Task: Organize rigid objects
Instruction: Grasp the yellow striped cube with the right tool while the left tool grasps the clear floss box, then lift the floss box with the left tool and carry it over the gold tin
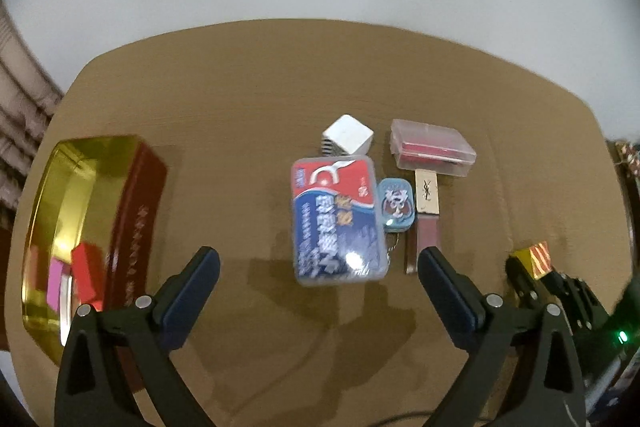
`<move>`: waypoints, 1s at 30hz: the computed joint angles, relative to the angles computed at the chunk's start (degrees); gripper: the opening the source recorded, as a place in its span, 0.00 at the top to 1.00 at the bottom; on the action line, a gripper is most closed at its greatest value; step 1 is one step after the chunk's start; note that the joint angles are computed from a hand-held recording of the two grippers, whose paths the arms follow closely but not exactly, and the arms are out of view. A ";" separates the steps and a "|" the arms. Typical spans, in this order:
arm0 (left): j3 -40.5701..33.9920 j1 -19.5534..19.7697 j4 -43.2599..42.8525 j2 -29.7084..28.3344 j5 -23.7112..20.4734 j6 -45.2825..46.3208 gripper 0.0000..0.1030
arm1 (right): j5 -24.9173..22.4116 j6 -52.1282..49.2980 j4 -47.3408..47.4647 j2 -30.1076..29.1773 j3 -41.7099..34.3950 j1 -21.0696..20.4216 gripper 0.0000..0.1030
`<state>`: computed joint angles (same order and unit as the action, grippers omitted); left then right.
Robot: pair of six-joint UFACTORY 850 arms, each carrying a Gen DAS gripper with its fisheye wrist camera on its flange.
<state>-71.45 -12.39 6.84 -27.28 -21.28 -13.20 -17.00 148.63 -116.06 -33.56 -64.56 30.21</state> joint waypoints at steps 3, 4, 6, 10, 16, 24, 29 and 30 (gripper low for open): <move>-2.69 0.03 0.69 -2.69 -1.03 -1.75 0.04 | 0.61 3.54 -3.65 0.56 0.67 -0.58 0.69; -3.75 0.23 0.07 -3.55 -1.97 -1.62 0.04 | 0.70 3.70 -3.75 0.48 0.49 -0.62 0.69; -5.11 0.36 -1.15 -5.08 -3.18 -1.04 0.04 | 0.78 3.16 -3.18 0.57 0.40 -0.57 0.69; -6.25 -0.28 0.82 -6.76 -3.77 -2.14 0.04 | 0.82 2.76 -3.02 0.75 0.57 -0.69 0.69; -5.29 0.63 -0.11 -6.95 -2.63 -2.34 0.12 | 0.65 -0.24 -0.02 0.92 0.35 -0.30 0.69; -5.72 1.58 -5.01 -8.56 -2.00 1.27 0.34 | 0.26 -1.05 0.80 0.39 -0.03 -0.08 0.69; -4.83 2.56 -5.99 -8.39 0.24 3.24 0.45 | 0.22 -1.38 1.03 0.46 0.01 -0.05 0.69; -4.36 2.74 -6.73 -8.16 0.62 4.08 0.45 | 0.21 -1.39 1.07 0.44 -0.02 -0.04 0.69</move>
